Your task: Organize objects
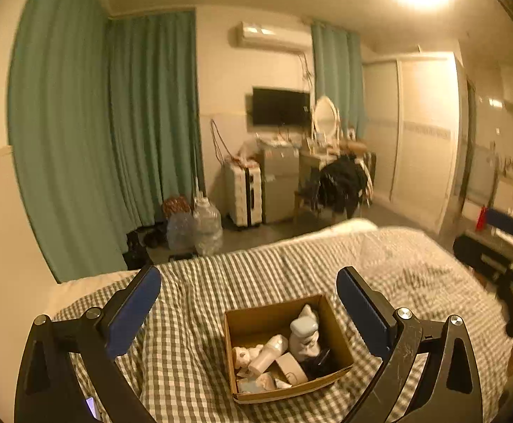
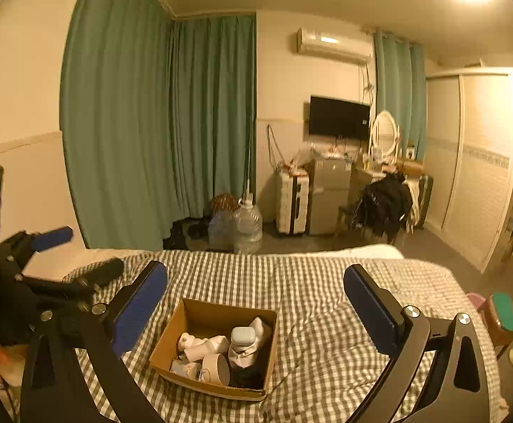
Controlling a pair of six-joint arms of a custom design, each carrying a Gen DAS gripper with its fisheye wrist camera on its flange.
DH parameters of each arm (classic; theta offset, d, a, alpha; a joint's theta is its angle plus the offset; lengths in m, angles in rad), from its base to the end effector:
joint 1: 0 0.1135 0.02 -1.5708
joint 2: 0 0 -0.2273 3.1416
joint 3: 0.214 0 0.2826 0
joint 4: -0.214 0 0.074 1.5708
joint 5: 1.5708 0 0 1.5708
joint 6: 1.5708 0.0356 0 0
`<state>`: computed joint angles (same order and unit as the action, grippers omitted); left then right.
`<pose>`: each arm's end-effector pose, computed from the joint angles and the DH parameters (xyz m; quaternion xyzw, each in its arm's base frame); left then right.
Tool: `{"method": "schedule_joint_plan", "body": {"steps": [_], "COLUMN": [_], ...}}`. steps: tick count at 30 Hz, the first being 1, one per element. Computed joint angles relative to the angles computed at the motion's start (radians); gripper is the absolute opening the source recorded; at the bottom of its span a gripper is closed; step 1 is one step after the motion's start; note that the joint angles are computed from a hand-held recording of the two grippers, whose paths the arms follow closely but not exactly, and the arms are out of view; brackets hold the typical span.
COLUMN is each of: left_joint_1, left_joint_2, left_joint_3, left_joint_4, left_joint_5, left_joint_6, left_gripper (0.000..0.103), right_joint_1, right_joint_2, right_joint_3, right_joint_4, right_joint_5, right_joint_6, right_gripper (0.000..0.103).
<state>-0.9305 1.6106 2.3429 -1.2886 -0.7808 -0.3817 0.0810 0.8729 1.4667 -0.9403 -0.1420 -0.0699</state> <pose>0.1865 -0.2084 0.5175 0.0411 0.8282 -0.0105 0.5589 0.1710 0.0189 0.4548 -0.1022 0.8110 0.0612 0.5728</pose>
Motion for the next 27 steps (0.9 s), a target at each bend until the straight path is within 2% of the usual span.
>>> {"method": "schedule_joint_plan", "body": {"steps": [3,4,6,9,12,16,19,23,24,27], "left_joint_1": [-0.070,-0.095,-0.161,-0.223,-0.264,-0.281,-0.262,-0.219,-0.219,-0.224], "left_joint_2": [-0.056,-0.091,-0.187,-0.300,-0.368,-0.432,-0.454,-0.508,-0.505,-0.500], "left_joint_3": [-0.042,-0.088,-0.227,-0.410,-0.548,-0.728,-0.859,-1.053,-1.074,-1.151], "left_joint_4": [-0.008,0.008,0.069,0.138,0.170,0.212,0.238,0.345,0.346,0.371], "left_joint_5": [-0.105,-0.138,-0.216,-0.278,-0.325,-0.352,-0.334,-0.216,-0.210,-0.250], "left_joint_6": [-0.051,-0.061,-0.080,-0.114,-0.154,-0.197,-0.237,-0.292,-0.312,-0.333], "left_gripper": [0.103,0.103,0.103,0.103,0.103,0.103,0.103,0.103,0.103,0.103], "right_joint_1": [0.005,0.004,-0.044,-0.111,-0.095,-0.048,-0.074,-0.056,-0.045,-0.032], "right_joint_2": [-0.069,-0.096,-0.164,-0.292,-0.396,-0.554,-0.643,-0.714,-0.737,-0.813], "right_joint_3": [-0.008,-0.023,-0.069,-0.176,-0.281,-0.471,-0.614,-0.783,-0.837,-0.951], "right_joint_4": [-0.031,-0.030,-0.019,0.010,0.029,0.064,0.085,0.085,0.085,0.093], "right_joint_5": [0.024,0.027,-0.036,-0.122,-0.084,0.005,-0.011,0.026,0.048,0.081], "right_joint_6": [0.001,0.006,0.013,0.035,0.037,0.038,0.030,0.001,0.014,0.028], "right_gripper": [0.101,0.101,0.101,0.102,0.102,0.102,0.102,0.102,0.102,0.102]}}
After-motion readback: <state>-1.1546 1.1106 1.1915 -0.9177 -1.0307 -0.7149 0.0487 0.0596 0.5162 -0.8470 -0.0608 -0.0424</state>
